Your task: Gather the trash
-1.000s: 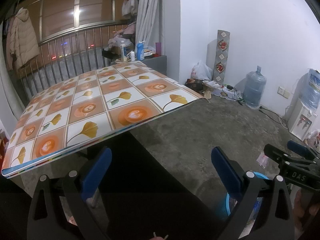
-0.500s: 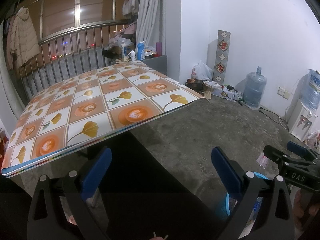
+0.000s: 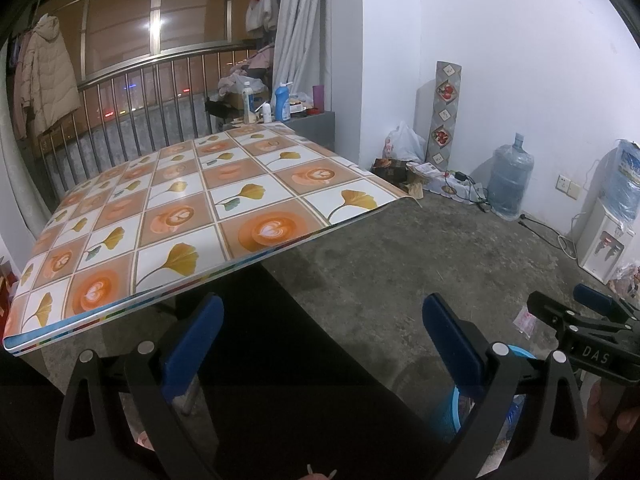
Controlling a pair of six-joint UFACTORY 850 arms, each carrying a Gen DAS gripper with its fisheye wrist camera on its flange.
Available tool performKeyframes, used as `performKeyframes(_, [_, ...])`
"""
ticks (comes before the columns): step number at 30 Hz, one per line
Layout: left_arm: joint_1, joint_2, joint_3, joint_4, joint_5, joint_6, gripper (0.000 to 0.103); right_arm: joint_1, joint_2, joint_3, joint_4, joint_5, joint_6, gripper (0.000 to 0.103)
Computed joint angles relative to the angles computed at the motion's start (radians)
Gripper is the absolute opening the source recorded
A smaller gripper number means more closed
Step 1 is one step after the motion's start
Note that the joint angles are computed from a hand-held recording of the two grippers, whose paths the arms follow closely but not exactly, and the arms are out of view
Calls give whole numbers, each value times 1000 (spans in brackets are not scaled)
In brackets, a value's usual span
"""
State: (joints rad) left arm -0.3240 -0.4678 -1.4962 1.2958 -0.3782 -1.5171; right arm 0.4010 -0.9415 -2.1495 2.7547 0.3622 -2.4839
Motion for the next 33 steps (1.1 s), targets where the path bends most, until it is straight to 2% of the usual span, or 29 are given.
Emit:
performKeyframes(11, [0, 0, 2, 9, 2, -14, 98, 1, -1, -2, 0, 3, 4, 95])
performKeyframes(18, [4, 4, 9, -5, 32, 4, 98, 0, -2, -4, 6, 1, -6, 95])
performKeyframes(27, [-5, 3, 5, -6, 19, 2, 98, 0, -7, -14, 14, 8, -11, 95])
performKeyframes(33, [-3, 8, 10, -5, 55, 13, 98, 0, -7, -13, 9, 8, -8, 95])
